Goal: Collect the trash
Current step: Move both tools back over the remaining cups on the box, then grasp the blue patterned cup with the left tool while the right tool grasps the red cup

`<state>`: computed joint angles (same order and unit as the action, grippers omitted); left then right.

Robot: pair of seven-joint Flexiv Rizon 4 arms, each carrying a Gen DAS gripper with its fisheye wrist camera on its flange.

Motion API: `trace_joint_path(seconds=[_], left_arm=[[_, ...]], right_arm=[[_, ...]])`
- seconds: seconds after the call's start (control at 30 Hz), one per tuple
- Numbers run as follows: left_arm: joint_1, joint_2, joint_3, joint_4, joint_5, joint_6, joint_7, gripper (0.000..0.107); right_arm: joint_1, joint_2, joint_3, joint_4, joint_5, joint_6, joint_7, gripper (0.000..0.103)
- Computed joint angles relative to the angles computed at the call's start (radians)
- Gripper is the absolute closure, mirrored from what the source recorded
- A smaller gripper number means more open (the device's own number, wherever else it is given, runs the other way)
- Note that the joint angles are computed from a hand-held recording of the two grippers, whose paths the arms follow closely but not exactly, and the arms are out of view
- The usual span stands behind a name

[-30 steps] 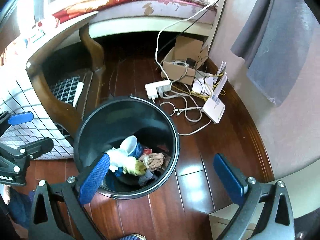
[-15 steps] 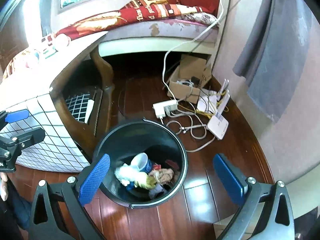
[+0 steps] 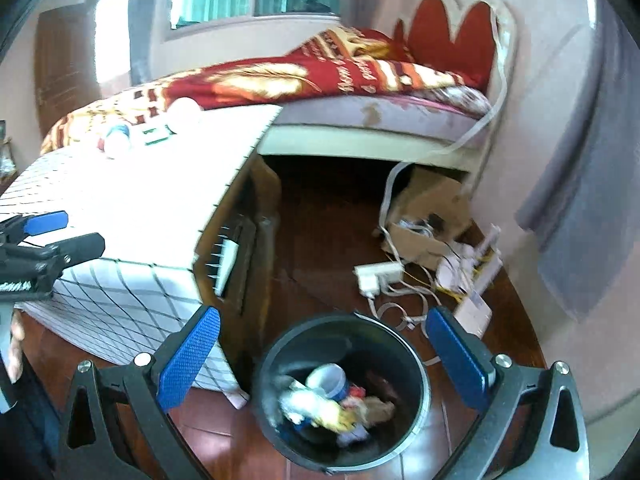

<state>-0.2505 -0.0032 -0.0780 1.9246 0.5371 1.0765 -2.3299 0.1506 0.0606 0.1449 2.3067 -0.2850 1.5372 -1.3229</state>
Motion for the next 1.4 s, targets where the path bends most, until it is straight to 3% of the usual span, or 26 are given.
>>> trace_joint_path(seconds=[0.07,0.23,0.33,0.4,0.5,0.67,0.8,0.97,1.03,1.4], left_arm=[[0.017,0.02,0.018,0.009,0.02,-0.018,-0.019,0.004],[0.087,0.068,0.047,0.052,0.029,-0.007,-0.027,0.004],[0.136,0.082,0.054,0.053,0.037,-0.007,-0.021,0.004],[0.166,0.083,0.058,0.044,0.042,-0.013,-0.02,0.004],[0.201,0.068,0.058,0.013,0.067,-0.016,-0.038,0.004],[0.234,-0.007,0.085,-0.048,0.031,-0.004,-0.014,0.004],[0.241,-0.081,0.117,-0.086,-0.058,0.039,0.027,0.01],[0.221,-0.179,0.157,-0.186,-0.086,0.022,0.038,0.015],[0.218,-0.216,0.174,-0.221,-0.111,0.017,0.049,0.016],[0.201,-0.323,0.222,-0.336,-0.211,-0.024,0.145,0.016]], right_arm=[[0.022,-0.014,0.007,-0.025,0.026,0.018,-0.011,0.0],[0.116,-0.055,0.029,-0.161,0.295,-0.086,-0.213,0.0],[0.137,-0.098,0.038,-0.231,0.236,-0.154,-0.175,0.0],[0.145,-0.135,0.059,-0.303,0.296,-0.184,-0.22,0.0],[0.162,-0.205,0.066,-0.398,0.276,-0.205,-0.211,0.0],[0.193,-0.351,0.066,-0.597,0.226,-0.263,-0.196,0.0],[0.195,-0.465,0.078,-0.751,0.222,-0.319,-0.192,0.0],[0.216,-0.604,0.07,-0.937,0.188,-0.389,-0.201,0.002],[0.226,-0.672,0.07,-1.042,0.18,-0.441,-0.209,0.009],[0.342,-1.025,0.041,-1.659,0.168,-0.761,-0.316,0.021]])
